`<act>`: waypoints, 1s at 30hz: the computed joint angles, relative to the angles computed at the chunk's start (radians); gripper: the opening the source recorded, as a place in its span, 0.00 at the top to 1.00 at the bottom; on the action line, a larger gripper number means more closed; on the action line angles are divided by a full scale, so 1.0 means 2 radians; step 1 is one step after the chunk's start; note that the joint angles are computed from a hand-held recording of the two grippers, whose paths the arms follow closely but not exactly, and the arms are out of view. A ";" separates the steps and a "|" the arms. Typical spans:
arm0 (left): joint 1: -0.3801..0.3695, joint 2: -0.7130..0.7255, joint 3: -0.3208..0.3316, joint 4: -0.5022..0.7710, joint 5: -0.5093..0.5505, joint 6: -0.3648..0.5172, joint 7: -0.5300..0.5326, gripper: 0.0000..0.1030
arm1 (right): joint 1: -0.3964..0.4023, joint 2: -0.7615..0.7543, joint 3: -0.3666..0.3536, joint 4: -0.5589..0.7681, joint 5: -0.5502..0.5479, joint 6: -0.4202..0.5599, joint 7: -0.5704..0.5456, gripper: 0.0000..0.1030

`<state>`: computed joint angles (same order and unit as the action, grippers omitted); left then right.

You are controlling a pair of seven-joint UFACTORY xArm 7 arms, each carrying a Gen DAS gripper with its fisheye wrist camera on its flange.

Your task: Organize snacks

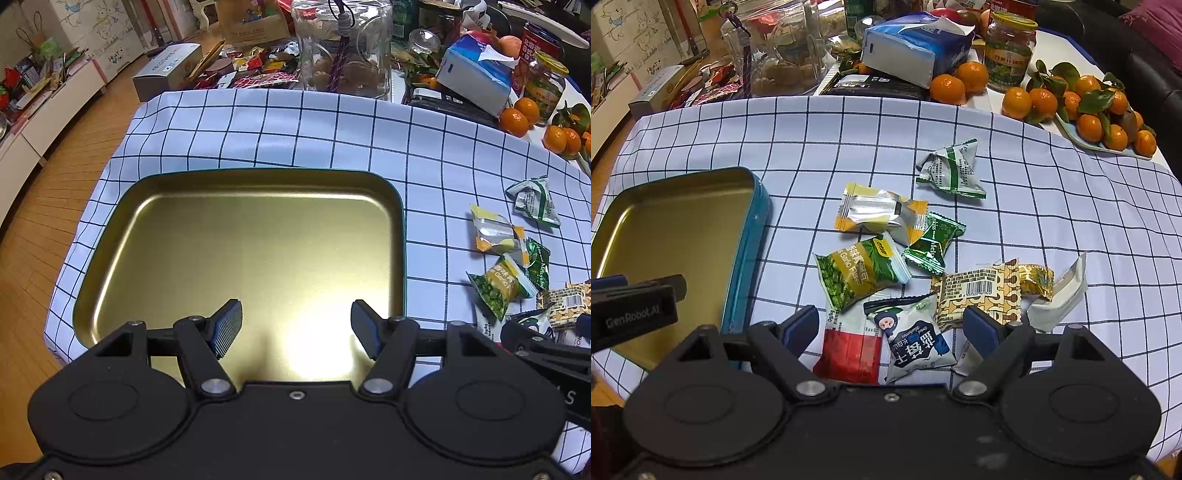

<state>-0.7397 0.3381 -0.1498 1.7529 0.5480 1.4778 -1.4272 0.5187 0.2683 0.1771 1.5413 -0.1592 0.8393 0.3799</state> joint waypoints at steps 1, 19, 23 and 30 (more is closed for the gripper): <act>0.000 0.000 0.000 0.000 0.000 0.000 0.000 0.35 | 0.000 0.000 0.000 0.000 0.000 0.000 0.000 0.14; 0.004 -0.005 -0.001 -0.008 -0.002 -0.009 -0.005 0.35 | 0.002 0.005 -0.001 0.009 -0.005 0.014 -0.002 0.14; 0.003 -0.002 -0.001 -0.004 0.001 -0.013 -0.002 0.35 | 0.003 0.009 -0.003 0.015 -0.009 0.023 -0.001 0.14; 0.001 0.005 0.002 0.015 0.005 -0.032 0.003 0.35 | 0.004 0.011 -0.008 0.025 -0.018 0.037 0.008 0.14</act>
<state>-0.7373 0.3475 -0.1458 1.7826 0.5584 1.4134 -1.4205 0.5263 0.2898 0.1611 1.5910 -0.1949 0.9139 0.3964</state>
